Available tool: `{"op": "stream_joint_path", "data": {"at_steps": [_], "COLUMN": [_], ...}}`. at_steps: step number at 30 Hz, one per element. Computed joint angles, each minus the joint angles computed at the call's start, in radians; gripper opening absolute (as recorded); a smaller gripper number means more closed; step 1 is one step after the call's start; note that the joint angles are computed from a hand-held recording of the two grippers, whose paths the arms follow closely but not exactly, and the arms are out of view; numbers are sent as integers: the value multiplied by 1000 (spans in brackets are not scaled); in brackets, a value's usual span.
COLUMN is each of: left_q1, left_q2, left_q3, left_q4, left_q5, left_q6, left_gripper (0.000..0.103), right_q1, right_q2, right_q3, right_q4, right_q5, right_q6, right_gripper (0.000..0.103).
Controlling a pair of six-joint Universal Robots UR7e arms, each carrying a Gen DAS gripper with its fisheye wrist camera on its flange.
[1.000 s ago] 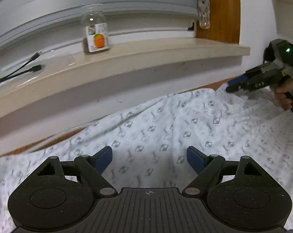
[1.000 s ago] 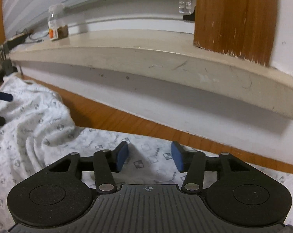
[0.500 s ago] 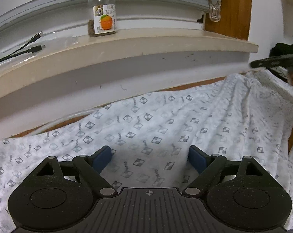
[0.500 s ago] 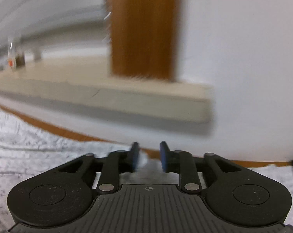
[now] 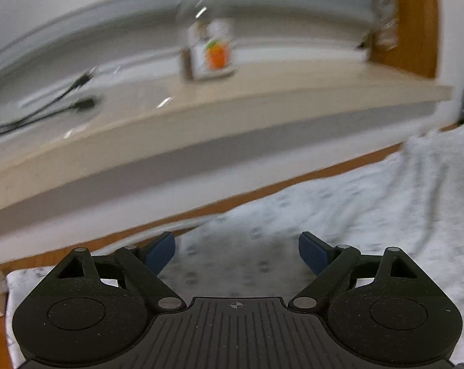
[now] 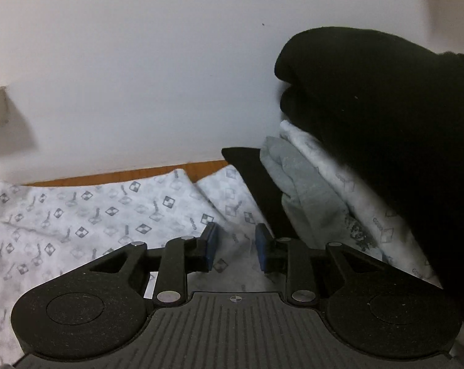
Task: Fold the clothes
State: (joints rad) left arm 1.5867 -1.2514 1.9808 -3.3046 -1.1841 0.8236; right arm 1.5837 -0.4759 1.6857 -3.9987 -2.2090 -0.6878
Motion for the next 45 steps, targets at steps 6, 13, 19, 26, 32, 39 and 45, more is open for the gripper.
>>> {"op": "stream_joint_path", "data": {"at_steps": [6,13,19,26,32,39,45], "left_q1": [50,65,49,56,96,229,336], "left_q2": [-2,9,-50,-269,-436,-598,-698], "left_q3": [-53,-83,-31,96,167,239,329], "left_q4": [36,-20,-6,77,120,197,209], "left_q5": [-7,51,40,-44,-25,-124,-190], "left_q6": [-76,-104,-95,-98,-72,-110,-109], "left_gripper": [90,90,96,103,103,103,103], "right_q1": [6,-24,1,50,85,130,158], "right_q2": [47,-16,-72,-113,-100,-27,40], "right_q3": [-25,21,119,268,367,410,400], "right_q4": [-87,-37,-33,11,-5,-118,-167], "right_q5": [-2,73,150,272,291,217,229], "right_q6": [-116,-52,-8,24,40,-13,-27], "right_gripper": [31,40,59,31,65,74,74]}}
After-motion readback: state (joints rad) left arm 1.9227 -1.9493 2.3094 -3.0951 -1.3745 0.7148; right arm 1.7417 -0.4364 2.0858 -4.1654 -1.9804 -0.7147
